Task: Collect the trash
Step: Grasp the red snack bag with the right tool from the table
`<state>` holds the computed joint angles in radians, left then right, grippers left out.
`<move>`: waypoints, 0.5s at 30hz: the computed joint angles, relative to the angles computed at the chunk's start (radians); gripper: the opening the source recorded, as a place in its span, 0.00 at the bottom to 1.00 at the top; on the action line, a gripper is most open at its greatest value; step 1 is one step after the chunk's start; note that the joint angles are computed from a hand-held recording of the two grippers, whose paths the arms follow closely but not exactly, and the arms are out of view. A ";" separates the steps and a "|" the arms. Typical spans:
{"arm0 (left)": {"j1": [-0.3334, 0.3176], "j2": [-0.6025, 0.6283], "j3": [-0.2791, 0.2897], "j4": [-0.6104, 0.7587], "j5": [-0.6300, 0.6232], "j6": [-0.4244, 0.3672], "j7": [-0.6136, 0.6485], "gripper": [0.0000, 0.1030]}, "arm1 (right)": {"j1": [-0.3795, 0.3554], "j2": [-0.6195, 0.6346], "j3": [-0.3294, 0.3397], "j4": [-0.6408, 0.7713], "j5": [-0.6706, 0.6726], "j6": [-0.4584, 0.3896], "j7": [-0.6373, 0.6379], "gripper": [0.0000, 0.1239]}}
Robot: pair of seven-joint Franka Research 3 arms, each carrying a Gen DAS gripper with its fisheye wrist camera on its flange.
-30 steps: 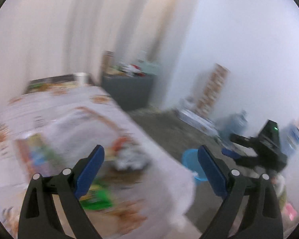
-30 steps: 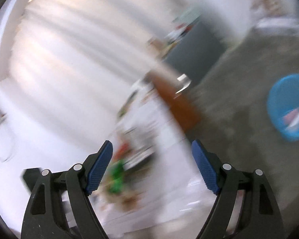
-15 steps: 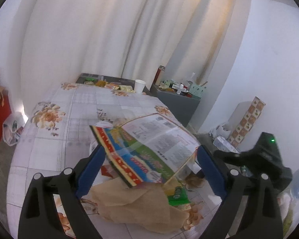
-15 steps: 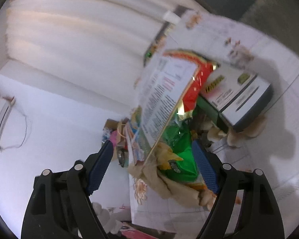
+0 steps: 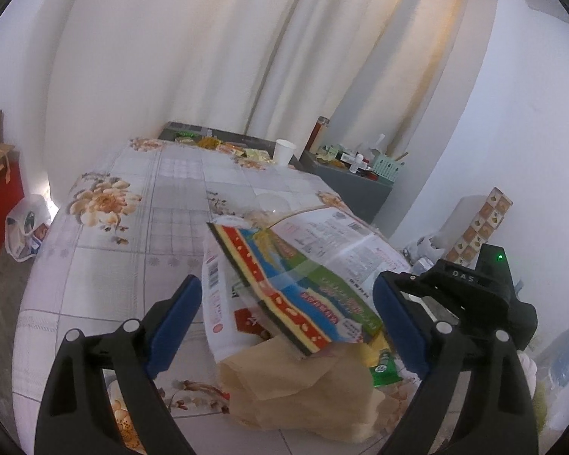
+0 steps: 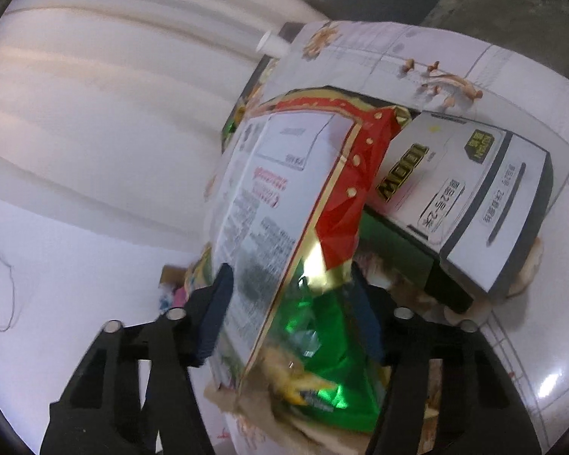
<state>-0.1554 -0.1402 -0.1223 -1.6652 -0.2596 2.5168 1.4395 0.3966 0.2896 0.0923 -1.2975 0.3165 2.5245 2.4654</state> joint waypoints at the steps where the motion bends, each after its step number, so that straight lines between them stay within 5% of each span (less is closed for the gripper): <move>1: 0.000 0.000 0.002 -0.002 -0.004 -0.001 0.003 0.87 | 0.001 0.001 0.001 -0.001 0.002 0.004 -0.001 0.33; 6: 0.003 -0.007 0.003 -0.016 -0.004 0.002 -0.004 0.87 | -0.020 -0.020 0.022 -0.044 0.069 0.066 -0.080 0.12; 15: 0.003 -0.014 0.004 -0.028 0.007 0.010 -0.022 0.87 | -0.067 -0.016 0.076 -0.058 0.294 0.186 -0.253 0.07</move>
